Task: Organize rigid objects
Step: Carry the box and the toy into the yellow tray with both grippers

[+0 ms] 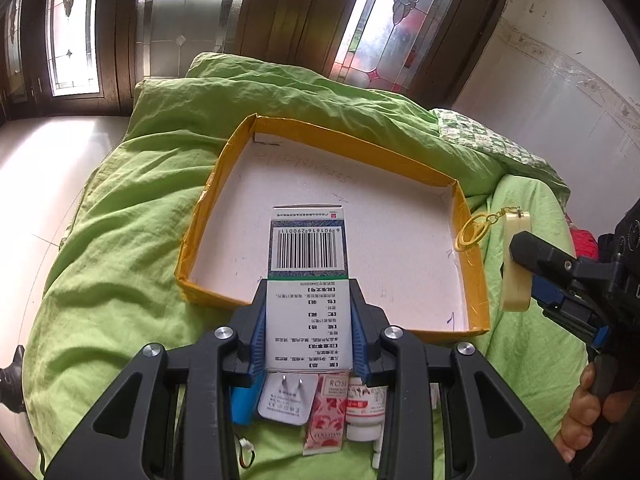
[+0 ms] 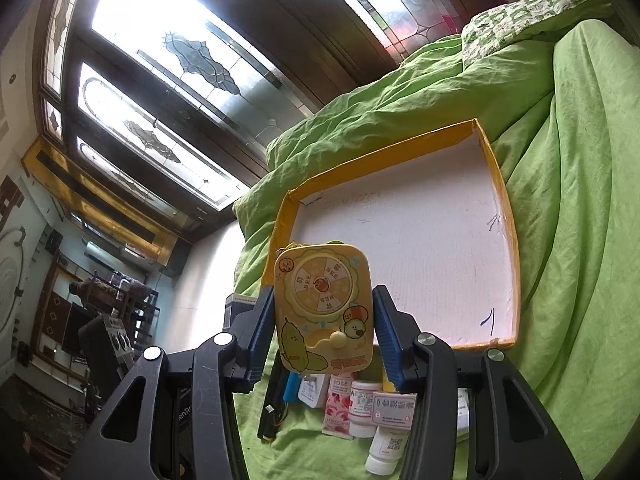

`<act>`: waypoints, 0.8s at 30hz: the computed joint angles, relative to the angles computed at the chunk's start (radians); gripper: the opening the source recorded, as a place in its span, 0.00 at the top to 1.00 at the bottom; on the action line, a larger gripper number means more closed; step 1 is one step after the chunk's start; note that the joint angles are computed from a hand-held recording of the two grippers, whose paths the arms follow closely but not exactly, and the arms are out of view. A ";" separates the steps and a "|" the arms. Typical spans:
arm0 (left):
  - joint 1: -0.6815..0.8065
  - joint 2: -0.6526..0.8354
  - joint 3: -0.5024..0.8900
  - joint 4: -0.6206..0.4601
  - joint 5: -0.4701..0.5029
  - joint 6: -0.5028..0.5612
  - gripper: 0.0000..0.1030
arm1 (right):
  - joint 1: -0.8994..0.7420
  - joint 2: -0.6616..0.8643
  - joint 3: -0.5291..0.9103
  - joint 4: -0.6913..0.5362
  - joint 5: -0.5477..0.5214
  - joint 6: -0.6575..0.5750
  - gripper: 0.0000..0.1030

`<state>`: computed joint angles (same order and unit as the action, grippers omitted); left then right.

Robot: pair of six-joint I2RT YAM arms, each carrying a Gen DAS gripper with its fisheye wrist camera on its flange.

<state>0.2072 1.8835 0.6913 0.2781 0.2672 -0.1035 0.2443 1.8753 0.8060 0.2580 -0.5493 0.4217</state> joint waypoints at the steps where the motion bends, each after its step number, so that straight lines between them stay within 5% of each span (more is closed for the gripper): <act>1: 0.003 0.025 0.028 -0.010 0.002 0.001 0.69 | 0.007 0.014 0.016 -0.006 0.016 -0.007 0.58; 24: -0.031 0.344 0.345 -0.082 -0.116 0.061 0.69 | 0.110 0.359 0.368 -0.204 0.299 -0.127 0.58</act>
